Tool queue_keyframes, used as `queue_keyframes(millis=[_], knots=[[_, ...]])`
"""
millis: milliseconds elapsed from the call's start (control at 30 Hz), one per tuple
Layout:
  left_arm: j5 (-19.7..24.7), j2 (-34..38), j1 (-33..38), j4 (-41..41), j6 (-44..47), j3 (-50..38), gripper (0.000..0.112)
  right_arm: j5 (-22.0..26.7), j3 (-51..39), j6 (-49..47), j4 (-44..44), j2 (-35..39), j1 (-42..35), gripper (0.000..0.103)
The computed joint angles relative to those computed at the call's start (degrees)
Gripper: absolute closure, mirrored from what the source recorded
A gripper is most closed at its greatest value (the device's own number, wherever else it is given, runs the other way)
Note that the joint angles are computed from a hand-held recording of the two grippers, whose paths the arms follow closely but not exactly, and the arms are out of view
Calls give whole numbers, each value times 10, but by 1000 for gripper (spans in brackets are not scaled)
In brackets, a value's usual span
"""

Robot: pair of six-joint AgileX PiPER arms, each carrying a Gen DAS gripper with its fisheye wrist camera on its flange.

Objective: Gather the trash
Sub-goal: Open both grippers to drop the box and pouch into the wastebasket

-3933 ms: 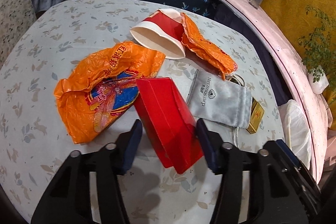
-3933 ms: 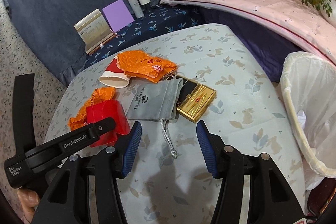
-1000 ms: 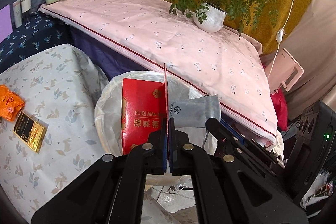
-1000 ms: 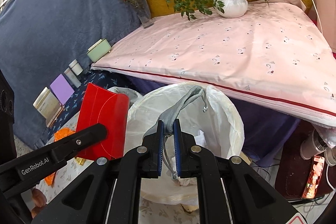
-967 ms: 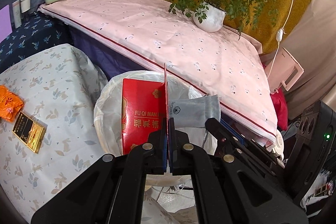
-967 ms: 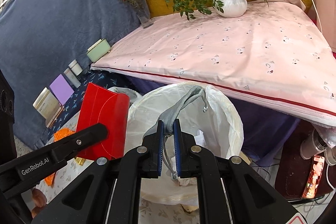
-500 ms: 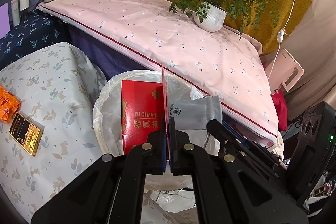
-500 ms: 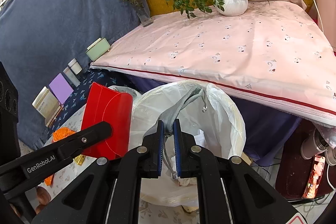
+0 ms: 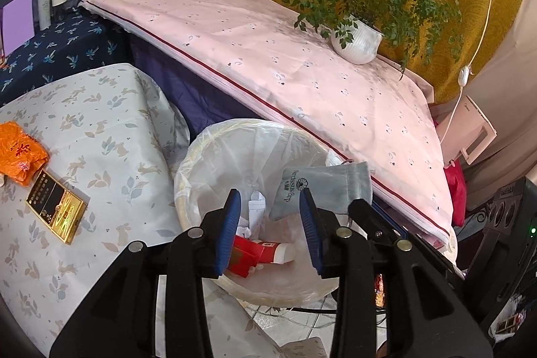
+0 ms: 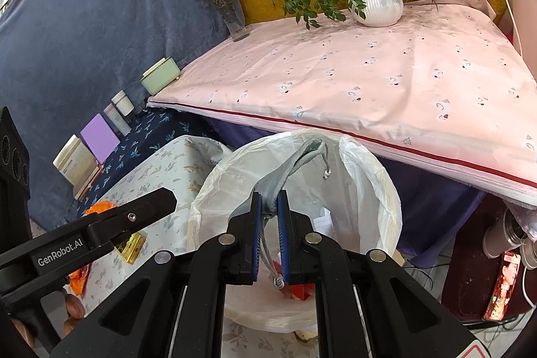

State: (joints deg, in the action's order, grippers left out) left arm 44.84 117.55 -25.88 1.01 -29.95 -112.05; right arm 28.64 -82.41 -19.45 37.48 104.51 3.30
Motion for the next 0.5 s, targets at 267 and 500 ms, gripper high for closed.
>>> queue_keyframes(millis=[267, 500], knots=[[-20, -29, 9, 24, -29, 47, 70, -3, -12, 35, -35, 4, 18, 89], [-38, -62, 21, 46, -51, 95, 68, -8, -14, 58, -46, -1, 30, 80]])
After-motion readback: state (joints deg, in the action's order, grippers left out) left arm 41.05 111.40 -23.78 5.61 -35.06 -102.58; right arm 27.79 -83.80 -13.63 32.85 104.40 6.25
